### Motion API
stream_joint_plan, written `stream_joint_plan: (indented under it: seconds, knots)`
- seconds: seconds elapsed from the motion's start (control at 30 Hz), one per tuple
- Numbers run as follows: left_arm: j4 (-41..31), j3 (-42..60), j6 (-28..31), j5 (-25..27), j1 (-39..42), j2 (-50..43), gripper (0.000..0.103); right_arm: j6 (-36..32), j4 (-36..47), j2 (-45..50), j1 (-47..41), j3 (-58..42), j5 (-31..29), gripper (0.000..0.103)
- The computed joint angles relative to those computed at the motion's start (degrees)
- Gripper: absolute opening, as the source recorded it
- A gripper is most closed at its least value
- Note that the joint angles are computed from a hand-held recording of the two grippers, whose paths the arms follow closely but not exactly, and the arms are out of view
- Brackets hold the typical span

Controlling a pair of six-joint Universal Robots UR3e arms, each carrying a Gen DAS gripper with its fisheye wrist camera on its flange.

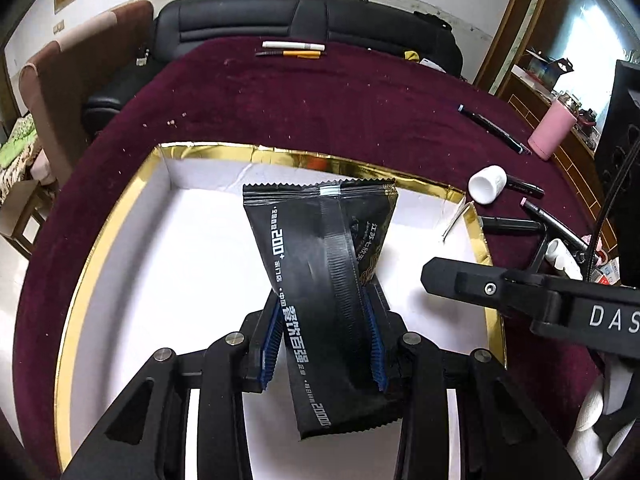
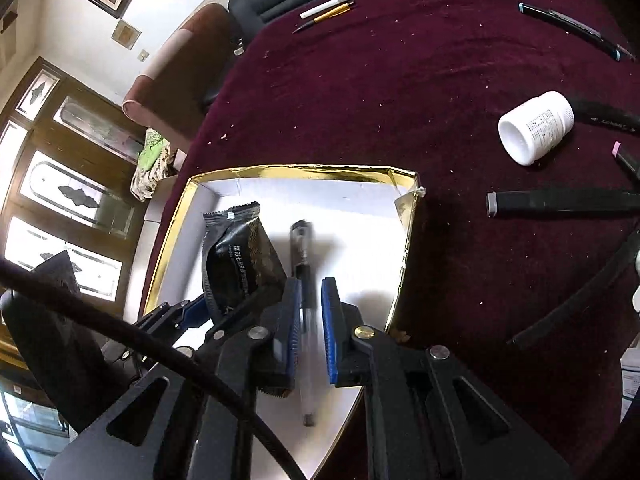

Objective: Organize objects
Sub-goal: 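Carry the pen into the tray with the right gripper while the left lowers the bag there, then open the left gripper to release the snack bag into the tray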

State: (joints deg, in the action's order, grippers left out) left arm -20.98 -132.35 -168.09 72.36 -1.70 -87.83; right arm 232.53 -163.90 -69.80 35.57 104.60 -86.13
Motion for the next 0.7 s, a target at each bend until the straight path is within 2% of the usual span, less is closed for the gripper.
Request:
stream_joint_plan:
  seconds: [0.3,0.33,0.4,0.47,0.63,0.7]
  knots:
    - [-7.13,0.89,1.89,-5.46,5.17,0.96,0.035,0.56,-5.53,-4.56,1.53,6.61,-3.67,0.014]
    - [-7.84,0.47,2.25,-6.74,6.47,1.59,0.037,0.46,-5.74,-5.02,1.73,7.17,-3.90,0.015]
    - [-9.19,-0.20,2.82,-8.89,8.82,2.82,0.056,0.75,-7.00,-5.98,2.05,8.99,-4.11,0.015]
    - [-11.13,-0.30,2.71,-10.66,10.98,3.54,0.061,1.04,-8.60,-7.17,2.18,11.20,-4.07,0.015]
    - [-10.34,1.37,-1.48,-8.67,9.13,1.48,0.061,2.56,-12.04,-9.87,2.81,15.23,-4.21,0.016]
    - [-11.53,3.46,-3.08,-10.90,7.40,-0.69,0.061,3.33,-13.33,-11.20,3.03,16.84,-4.44,0.019]
